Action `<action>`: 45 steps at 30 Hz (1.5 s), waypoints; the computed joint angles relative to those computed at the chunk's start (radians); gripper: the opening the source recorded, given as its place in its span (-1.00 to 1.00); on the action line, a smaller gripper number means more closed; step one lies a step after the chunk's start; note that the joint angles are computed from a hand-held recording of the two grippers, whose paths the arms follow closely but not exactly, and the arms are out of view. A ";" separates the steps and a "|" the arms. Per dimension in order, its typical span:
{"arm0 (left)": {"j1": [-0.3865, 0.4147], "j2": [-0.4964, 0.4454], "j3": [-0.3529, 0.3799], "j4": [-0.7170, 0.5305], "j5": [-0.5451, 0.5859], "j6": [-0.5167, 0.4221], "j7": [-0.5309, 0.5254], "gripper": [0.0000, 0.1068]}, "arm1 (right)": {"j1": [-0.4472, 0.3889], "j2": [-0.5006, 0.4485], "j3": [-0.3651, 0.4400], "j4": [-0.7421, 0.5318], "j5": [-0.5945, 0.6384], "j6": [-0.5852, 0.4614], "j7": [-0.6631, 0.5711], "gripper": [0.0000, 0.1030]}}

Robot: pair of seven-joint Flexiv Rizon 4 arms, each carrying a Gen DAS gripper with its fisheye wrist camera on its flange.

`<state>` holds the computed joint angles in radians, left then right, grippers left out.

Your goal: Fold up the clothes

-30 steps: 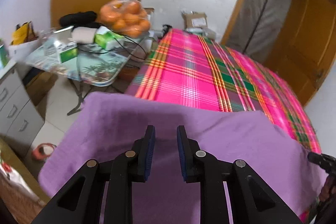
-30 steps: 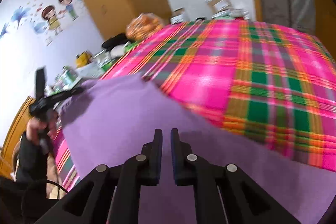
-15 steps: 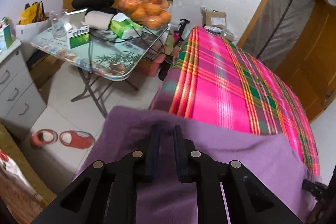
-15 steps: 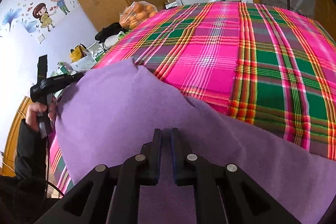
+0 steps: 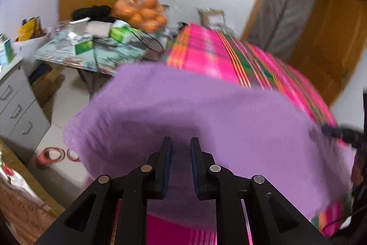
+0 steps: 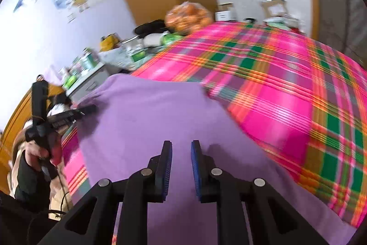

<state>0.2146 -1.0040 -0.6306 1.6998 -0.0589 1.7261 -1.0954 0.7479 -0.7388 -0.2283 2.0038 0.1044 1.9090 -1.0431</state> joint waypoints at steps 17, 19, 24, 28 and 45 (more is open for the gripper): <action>0.173 0.007 -0.146 0.171 0.126 0.020 0.108 -0.69 | -0.033 -0.042 0.144 -0.047 -0.184 -0.068 -0.056 -0.36; 0.179 0.004 -0.163 0.167 0.127 0.019 0.116 -0.69 | -0.055 -0.027 0.168 -0.036 -0.203 -0.079 -0.065 -0.37; 0.140 -0.017 -0.179 0.080 0.096 0.021 0.097 -0.69 | -0.024 -0.010 0.104 -0.032 -0.146 -0.045 -0.034 -0.37; 0.016 0.008 -0.073 -0.062 0.025 -0.039 0.085 -0.69 | -0.028 -0.032 0.087 -0.082 -0.131 -0.045 -0.023 -0.37; -0.297 -0.102 0.242 -0.535 -0.147 -0.460 0.340 -0.15 | -0.227 -0.121 0.261 -0.190 -0.242 -0.059 0.013 -0.37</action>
<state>-0.0826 -1.1059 -0.3890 1.1646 -0.2060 1.2663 -0.7551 0.5209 -0.8603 0.0331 1.8140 -0.1376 1.8503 -1.0298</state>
